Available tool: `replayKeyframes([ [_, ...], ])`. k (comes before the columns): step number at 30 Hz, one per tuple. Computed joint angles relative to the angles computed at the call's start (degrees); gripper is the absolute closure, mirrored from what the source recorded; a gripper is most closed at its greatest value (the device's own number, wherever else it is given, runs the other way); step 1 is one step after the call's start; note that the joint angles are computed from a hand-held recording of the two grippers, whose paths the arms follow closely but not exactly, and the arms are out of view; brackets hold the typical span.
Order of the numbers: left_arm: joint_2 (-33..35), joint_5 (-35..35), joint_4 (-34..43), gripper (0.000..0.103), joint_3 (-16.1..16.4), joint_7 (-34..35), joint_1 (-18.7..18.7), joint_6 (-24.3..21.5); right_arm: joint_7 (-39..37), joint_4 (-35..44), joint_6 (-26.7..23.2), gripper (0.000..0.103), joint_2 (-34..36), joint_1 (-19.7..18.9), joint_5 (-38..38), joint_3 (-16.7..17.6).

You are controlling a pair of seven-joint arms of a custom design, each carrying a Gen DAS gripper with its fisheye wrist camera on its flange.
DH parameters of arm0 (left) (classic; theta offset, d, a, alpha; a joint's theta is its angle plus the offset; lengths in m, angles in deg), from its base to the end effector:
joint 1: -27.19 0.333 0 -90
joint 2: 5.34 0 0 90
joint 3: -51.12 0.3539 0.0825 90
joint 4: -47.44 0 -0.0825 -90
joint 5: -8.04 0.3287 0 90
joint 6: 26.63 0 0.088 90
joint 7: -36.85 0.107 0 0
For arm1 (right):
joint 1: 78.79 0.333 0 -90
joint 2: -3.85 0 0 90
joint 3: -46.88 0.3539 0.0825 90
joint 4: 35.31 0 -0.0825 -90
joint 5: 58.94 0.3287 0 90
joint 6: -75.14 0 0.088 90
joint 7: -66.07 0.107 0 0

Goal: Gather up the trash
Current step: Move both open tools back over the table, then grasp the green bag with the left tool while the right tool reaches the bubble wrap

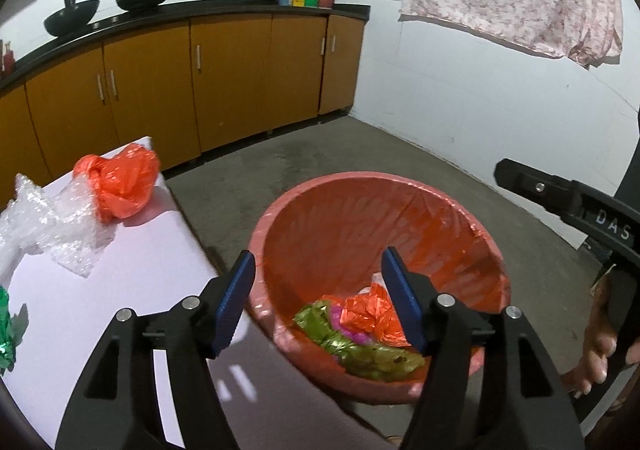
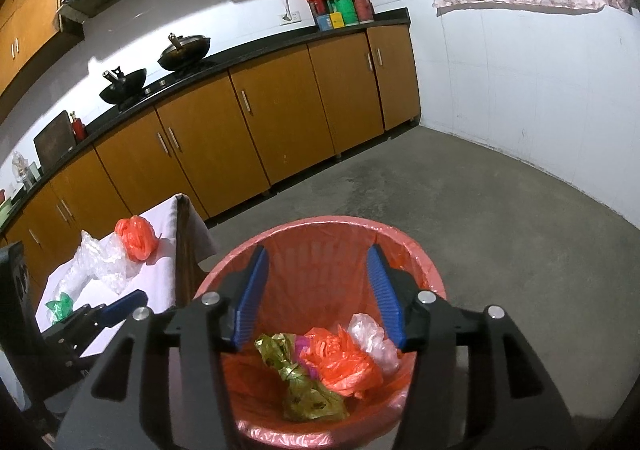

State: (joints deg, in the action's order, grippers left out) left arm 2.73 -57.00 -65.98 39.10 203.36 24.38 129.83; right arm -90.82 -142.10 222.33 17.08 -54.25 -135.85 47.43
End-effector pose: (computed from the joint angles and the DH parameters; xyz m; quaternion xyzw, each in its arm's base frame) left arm 0.5674 -0.1079 0.5152 -0.4002 0.8029 -0.4148 0.1521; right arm 0.5444 0.2715 0.4999 -0.4417 0.7542 -0.3351 0.3518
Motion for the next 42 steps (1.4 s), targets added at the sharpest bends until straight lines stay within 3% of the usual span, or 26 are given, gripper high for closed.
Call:
replayKeyframes([
  [9, -0.1, 0.4, -0.7, 0.035, 1.0, -1.1, 1.4, 0.9, -0.5, 1.0, -0.2, 0.047, 1.0, 0.7, 0.6, 0.2],
  [14, -0.6, -1.4, -1.5, 0.032, 1.5, 1.0, 2.6, 2.2, -1.6, 1.9, -0.4, 0.039, 1.5, 1.5, 0.9, 0.1],
  [23, -0.3, -5.6, -1.5, 0.022, 3.7, 5.5, 6.1, 8.6, -4.6, 4.8, -3.6, 0.017, 3.1, 3.6, 1.9, 0.0],
  [27, 1.6, -7.2, 0.2, 0.014, 4.6, 6.8, 8.7, 13.1, -6.9, 6.9, -6.0, 0.014, 4.5, 4.9, 2.7, 0.0],
  [30, 4.0, -4.3, 2.1, 0.013, 5.3, 3.1, 10.4, 17.0, -8.9, 8.8, -6.2, 0.013, 5.8, 5.6, 3.9, -0.2],
  [34, 7.2, 5.5, 3.8, 0.013, 7.7, -7.2, 11.1, 19.7, -11.0, 11.6, -6.1, 0.013, 7.6, 6.7, 5.1, -0.7],
  [39, 9.8, 13.9, 5.3, 0.013, 9.0, -14.9, 12.2, 19.4, -14.5, 15.9, -5.5, 0.011, 10.5, 8.3, 7.8, -1.4],
  [42, 10.9, 20.3, 5.6, 0.013, 10.6, -20.2, 11.1, 19.1, -16.9, 18.3, -4.2, 0.011, 12.2, 8.8, 10.3, -1.9],
])
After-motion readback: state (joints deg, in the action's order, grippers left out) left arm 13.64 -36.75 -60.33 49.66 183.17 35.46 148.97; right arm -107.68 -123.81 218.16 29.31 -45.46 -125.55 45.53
